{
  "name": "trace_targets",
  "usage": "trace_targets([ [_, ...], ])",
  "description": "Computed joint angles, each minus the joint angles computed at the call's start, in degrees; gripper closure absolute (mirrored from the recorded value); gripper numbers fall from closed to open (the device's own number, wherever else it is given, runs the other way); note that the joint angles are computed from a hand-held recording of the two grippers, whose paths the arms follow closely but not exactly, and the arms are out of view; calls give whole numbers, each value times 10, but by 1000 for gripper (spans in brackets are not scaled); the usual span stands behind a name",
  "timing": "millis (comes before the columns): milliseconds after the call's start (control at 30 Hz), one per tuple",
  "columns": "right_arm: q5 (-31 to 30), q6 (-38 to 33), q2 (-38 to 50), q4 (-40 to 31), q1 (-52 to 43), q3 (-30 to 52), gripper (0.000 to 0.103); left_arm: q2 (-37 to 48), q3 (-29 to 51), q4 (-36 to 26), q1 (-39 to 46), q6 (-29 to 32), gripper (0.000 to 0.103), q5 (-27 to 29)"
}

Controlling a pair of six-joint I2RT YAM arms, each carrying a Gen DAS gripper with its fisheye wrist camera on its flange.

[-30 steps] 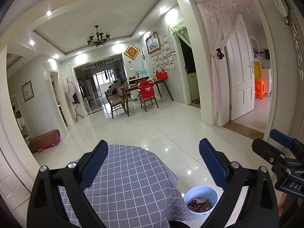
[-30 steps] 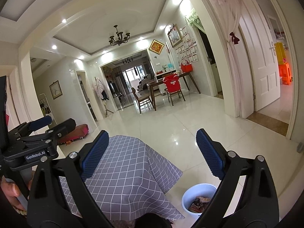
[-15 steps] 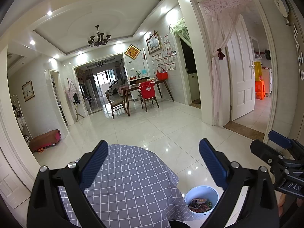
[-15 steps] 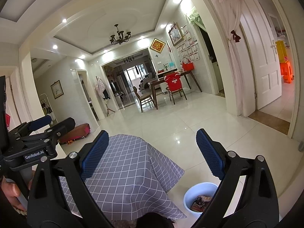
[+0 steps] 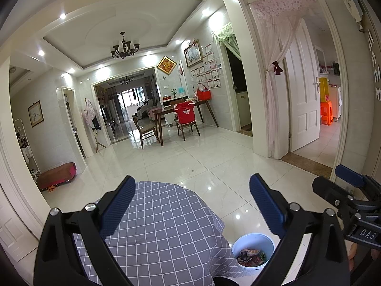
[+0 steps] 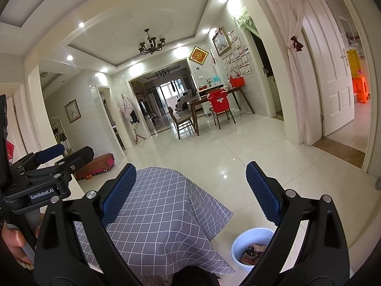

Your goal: Collect trash

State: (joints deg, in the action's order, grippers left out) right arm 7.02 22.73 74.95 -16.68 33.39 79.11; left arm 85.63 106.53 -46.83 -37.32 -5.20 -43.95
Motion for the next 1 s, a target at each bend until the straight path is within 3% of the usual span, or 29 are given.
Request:
trace_targets([
  [1000, 12, -3, 20, 6, 13, 7, 11, -12, -21, 11, 14, 5, 8, 15],
])
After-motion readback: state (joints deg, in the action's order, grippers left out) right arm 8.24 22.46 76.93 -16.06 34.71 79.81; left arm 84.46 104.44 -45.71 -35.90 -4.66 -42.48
